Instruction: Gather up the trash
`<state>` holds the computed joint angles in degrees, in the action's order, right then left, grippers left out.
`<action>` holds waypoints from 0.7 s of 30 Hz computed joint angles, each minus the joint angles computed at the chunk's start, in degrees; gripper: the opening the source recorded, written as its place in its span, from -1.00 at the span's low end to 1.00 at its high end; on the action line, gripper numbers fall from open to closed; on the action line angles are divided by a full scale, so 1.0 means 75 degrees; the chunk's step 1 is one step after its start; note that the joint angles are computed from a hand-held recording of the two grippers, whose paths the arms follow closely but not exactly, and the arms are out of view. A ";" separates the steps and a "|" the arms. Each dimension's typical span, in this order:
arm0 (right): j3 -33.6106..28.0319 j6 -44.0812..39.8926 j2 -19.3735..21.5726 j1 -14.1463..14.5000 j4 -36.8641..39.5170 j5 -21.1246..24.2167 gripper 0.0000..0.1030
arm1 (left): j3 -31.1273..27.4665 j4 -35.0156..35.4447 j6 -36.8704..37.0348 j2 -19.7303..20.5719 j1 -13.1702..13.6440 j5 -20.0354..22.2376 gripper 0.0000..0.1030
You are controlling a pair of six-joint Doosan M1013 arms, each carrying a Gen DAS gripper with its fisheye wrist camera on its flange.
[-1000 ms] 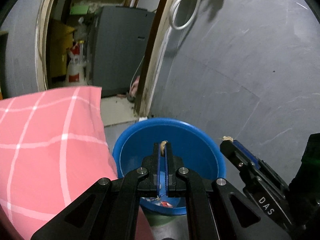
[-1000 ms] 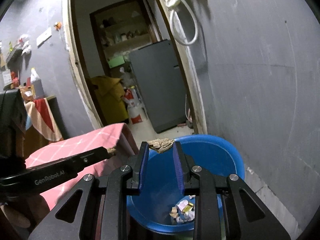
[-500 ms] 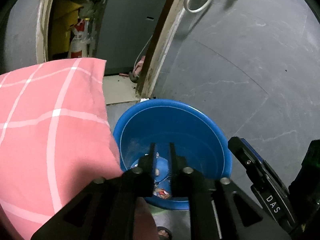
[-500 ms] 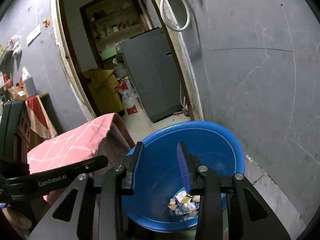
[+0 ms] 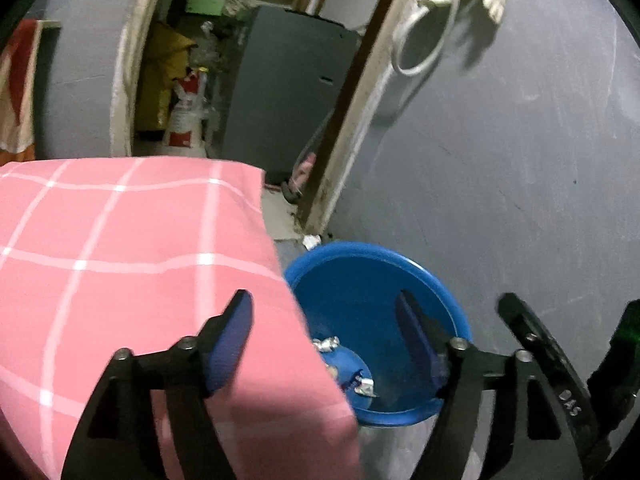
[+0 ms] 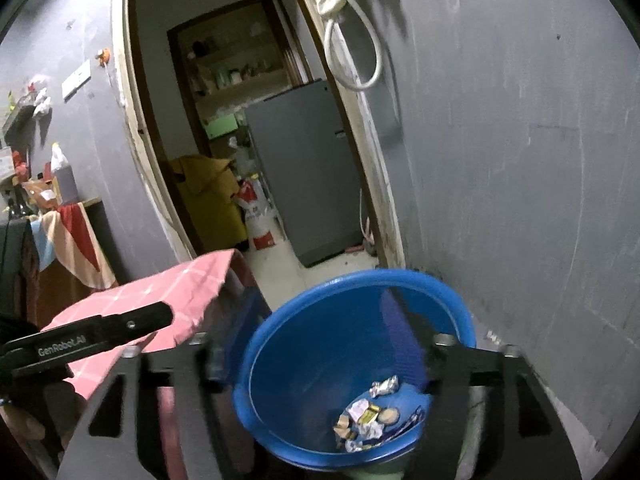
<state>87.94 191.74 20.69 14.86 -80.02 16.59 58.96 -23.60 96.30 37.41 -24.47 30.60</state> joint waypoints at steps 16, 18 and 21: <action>0.0224 0.1493 -0.0355 0.0398 -0.2398 0.0268 1.00 | 0.1875 0.0755 -0.0123 -0.1235 0.0048 -0.2515 0.93; 0.0305 0.1676 -0.0433 0.0468 -0.2663 0.0318 1.00 | 0.2107 0.0839 -0.0182 -0.1374 0.0033 -0.2783 0.93; 0.0438 0.1866 -0.0551 0.0591 -0.2960 0.0479 1.00 | 0.2504 0.0629 0.0013 -0.1600 0.0029 -0.3182 0.93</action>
